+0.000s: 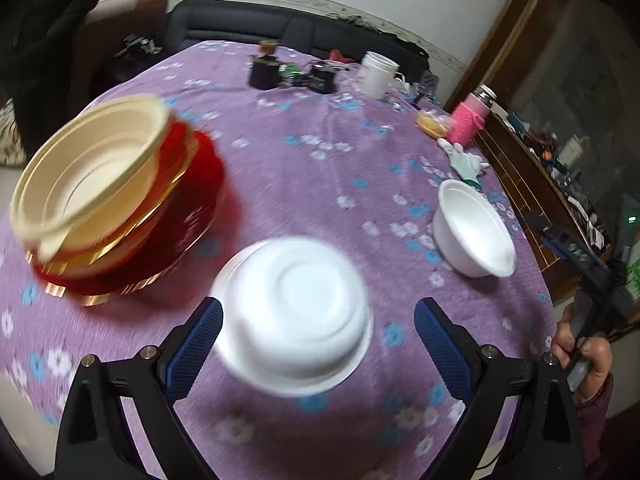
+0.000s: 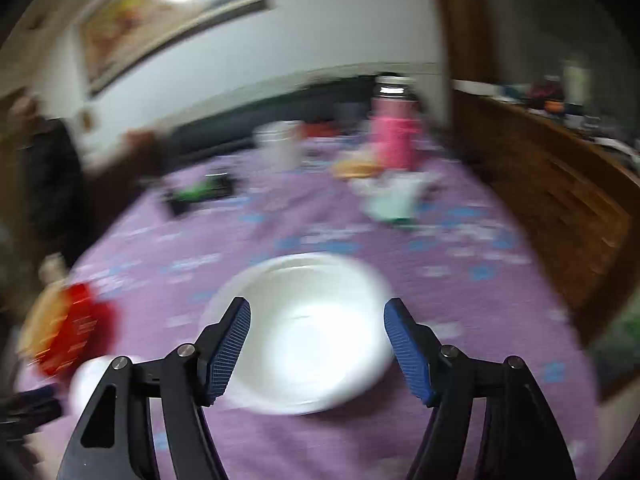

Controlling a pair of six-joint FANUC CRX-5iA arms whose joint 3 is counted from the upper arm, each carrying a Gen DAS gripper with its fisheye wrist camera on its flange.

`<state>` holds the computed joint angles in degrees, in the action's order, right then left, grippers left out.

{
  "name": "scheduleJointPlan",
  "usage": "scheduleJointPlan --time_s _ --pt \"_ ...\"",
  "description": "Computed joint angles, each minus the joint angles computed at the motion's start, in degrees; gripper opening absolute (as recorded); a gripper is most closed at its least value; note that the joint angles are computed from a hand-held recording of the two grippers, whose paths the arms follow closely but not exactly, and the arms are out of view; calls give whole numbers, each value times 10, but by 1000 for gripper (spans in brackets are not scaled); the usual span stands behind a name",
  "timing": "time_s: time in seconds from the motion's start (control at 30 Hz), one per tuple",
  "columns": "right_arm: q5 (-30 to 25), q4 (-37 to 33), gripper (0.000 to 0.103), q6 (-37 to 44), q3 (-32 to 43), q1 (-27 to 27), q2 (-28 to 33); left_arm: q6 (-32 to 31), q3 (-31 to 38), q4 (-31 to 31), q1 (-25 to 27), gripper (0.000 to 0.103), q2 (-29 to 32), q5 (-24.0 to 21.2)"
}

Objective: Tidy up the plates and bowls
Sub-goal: 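Grasp the next white bowl rim with the right gripper and lift it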

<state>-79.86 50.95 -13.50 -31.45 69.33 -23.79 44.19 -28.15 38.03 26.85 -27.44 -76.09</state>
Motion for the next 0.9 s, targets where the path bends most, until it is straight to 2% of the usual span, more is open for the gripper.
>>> scheduleJointPlan --time_s 0.07,0.23,0.33,0.4,0.43,0.47,0.53,0.6,0.63,0.67,0.7,0.77,0.9 --pt "11 -36 74 7 1 -31 -10 27 24 -7 -39 96 23 9" --pt "132 -127 72 27 -17 -126 -21 86 81 -25 -160 96 85 65" --pt "184 -167 47 42 -25 -152 -22 129 121 -63 -236 96 137 93" --pt "206 -184 37 51 -31 -157 -20 165 150 -96 -278 96 177 94" --pt "203 -176 32 51 -31 -154 -15 177 162 -107 -293 96 194 92" --pt "198 -173 22 61 -28 -152 -11 189 173 -117 -307 96 211 89" --pt "217 -190 14 85 -28 -160 -13 223 202 -146 -338 96 250 83" --pt "226 -192 11 98 -28 -165 -13 245 218 -158 -356 95 277 74" --pt "230 -197 11 107 -27 -167 -13 247 217 -167 -364 93 273 90" --pt "233 -197 11 110 -28 -167 -13 237 220 -162 -368 80 276 88" --pt "238 -198 11 112 -29 -169 -15 216 227 -146 -368 61 286 65" --pt "248 -198 11 112 -32 -170 -19 209 232 -144 -371 44 287 52" --pt "259 -190 10 116 -27 -166 -17 205 220 -141 -357 44 262 53"
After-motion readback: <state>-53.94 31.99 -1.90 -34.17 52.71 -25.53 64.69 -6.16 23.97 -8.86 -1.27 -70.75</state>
